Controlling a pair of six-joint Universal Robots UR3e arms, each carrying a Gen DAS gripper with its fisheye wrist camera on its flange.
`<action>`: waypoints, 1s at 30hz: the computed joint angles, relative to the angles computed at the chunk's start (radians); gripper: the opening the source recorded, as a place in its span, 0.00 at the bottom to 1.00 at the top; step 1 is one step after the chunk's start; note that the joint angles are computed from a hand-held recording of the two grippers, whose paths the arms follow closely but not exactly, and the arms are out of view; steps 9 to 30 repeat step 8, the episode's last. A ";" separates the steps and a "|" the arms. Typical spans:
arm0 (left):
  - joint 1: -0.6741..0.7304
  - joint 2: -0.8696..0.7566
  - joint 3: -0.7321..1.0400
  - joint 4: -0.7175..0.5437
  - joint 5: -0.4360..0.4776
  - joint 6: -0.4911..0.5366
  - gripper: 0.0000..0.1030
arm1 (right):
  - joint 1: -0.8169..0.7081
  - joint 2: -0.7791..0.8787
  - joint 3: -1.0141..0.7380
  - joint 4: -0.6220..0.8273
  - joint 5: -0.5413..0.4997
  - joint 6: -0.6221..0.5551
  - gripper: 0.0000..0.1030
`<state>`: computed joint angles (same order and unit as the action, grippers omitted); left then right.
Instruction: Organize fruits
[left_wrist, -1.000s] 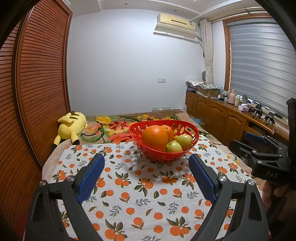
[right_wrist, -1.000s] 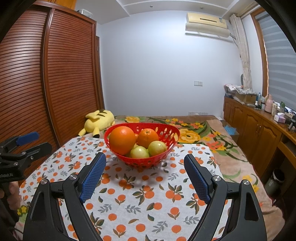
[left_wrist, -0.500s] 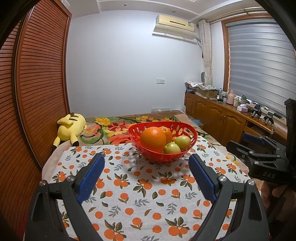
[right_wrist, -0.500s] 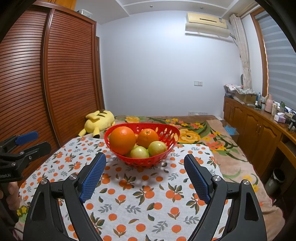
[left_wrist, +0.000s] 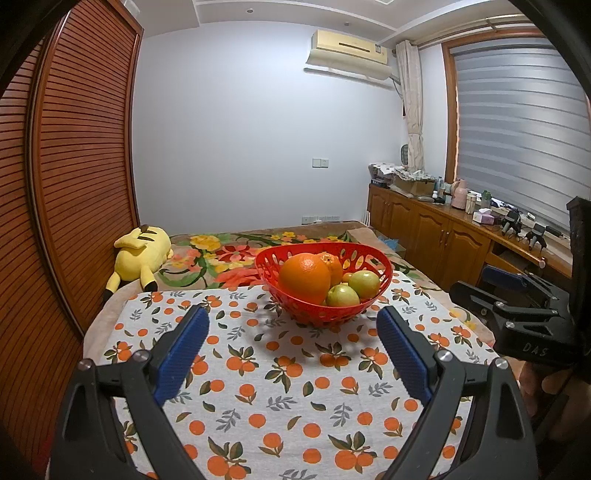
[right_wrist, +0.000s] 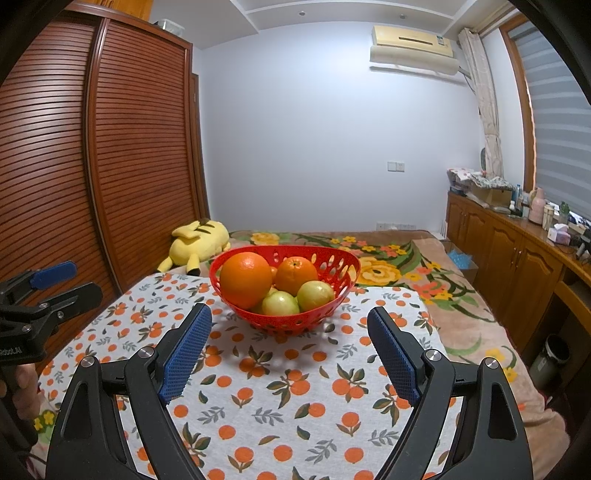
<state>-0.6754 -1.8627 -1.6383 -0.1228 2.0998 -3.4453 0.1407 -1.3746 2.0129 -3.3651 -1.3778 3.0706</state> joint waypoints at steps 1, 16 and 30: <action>-0.001 0.000 0.000 0.000 0.001 0.000 0.90 | 0.000 0.000 0.000 -0.002 0.000 0.000 0.86; -0.001 0.000 -0.002 0.001 0.001 -0.001 0.90 | 0.000 0.002 0.001 -0.004 0.000 0.001 0.86; -0.001 0.000 -0.002 0.001 0.001 -0.001 0.90 | 0.000 0.002 0.001 -0.004 0.000 0.001 0.86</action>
